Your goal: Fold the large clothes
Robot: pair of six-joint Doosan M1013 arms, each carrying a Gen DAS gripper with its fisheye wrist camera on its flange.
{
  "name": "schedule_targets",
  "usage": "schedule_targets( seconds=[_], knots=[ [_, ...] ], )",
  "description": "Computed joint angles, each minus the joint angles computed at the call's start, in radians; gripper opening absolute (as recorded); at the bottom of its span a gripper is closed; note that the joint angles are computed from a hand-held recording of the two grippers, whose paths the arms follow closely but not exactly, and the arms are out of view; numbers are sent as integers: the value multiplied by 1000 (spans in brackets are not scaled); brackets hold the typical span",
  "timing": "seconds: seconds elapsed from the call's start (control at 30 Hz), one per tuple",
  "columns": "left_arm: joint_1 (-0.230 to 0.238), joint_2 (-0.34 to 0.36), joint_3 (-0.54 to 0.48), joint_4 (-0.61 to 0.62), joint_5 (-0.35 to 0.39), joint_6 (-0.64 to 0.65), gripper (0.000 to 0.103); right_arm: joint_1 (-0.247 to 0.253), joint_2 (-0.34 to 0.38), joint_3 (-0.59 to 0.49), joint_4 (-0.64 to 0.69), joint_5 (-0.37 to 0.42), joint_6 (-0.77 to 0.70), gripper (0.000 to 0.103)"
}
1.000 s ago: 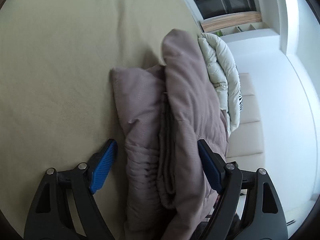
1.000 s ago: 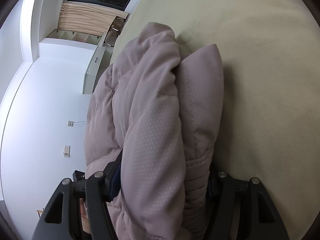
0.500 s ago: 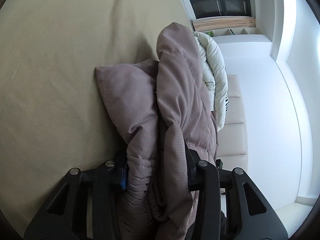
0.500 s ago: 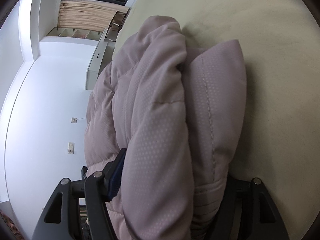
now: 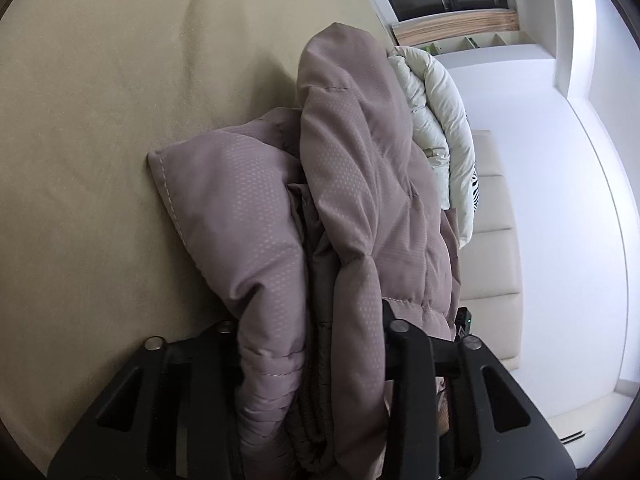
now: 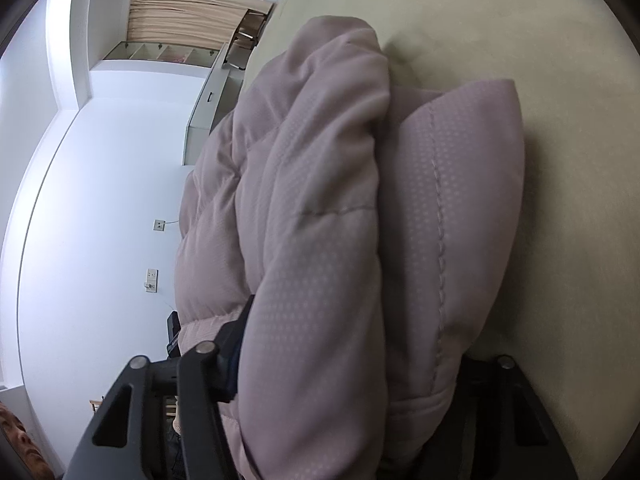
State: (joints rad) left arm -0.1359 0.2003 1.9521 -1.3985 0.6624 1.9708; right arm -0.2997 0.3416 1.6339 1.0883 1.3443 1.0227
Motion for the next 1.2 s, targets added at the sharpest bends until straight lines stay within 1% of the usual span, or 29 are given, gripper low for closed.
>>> schedule_targets(
  seconds=[0.1,0.2,0.27,0.33,0.4,0.5,0.53,0.57,0.6,0.63,0.67,0.7,0.73,0.77,0.8,0.83,0.87,0.9,1.0,1.13,1.2],
  knots=[
    [-4,-33,9,26,-5,-9,28,14,-37,1,-25,-27,1,43],
    [0,-81,38,-3,1,28,28,23,-75,6,-52,-39,-14,38],
    [-4,-103,54,-21,-9,48,28,29,-101,14,-59,-32,-37,37],
    [3,-155,93,-33,-12,52,28,34,-127,26,-57,-17,-55,37],
    [7,-233,142,-25,-16,28,27,37,-148,42,-43,-2,-64,37],
    [14,-299,180,9,-39,22,28,41,-174,65,-18,21,-87,37],
    [24,-306,192,24,-33,9,29,43,-179,71,-17,23,-95,37],
    [27,-306,193,52,-31,-43,30,45,-179,76,-22,20,-94,38],
    [38,-286,198,86,-22,-88,30,47,-177,82,-34,8,-84,38],
    [32,-259,199,90,-30,-100,30,49,-169,87,-54,-7,-64,38],
    [40,-235,214,41,-23,-70,34,53,-157,93,-85,-24,-40,41],
    [60,-201,235,-60,6,-31,36,50,-143,108,-96,-47,-19,47],
    [72,-186,250,-140,25,-6,36,32,-127,129,-55,-51,-16,47],
    [70,-183,252,-168,12,-8,36,14,-122,153,7,-50,-30,47],
    [57,-187,242,-144,-19,-3,37,2,-129,175,46,-71,-39,46],
    [39,-193,220,-67,-60,-34,37,-1,-142,189,60,-92,-47,45],
    [37,-194,197,22,-58,-90,36,-3,-153,198,65,-105,-56,43],
    [43,-188,178,58,-41,-107,36,-8,-160,204,71,-109,-64,42],
    [42,-175,152,56,-34,-93,36,-14,-170,209,80,-111,-53,40],
    [54,-156,172,-57,-29,-10,36,-13,-166,197,88,-121,-40,40],
    [69,-139,209,-171,-3,69,42,-19,-143,184,94,-95,-25,45]
  ],
)
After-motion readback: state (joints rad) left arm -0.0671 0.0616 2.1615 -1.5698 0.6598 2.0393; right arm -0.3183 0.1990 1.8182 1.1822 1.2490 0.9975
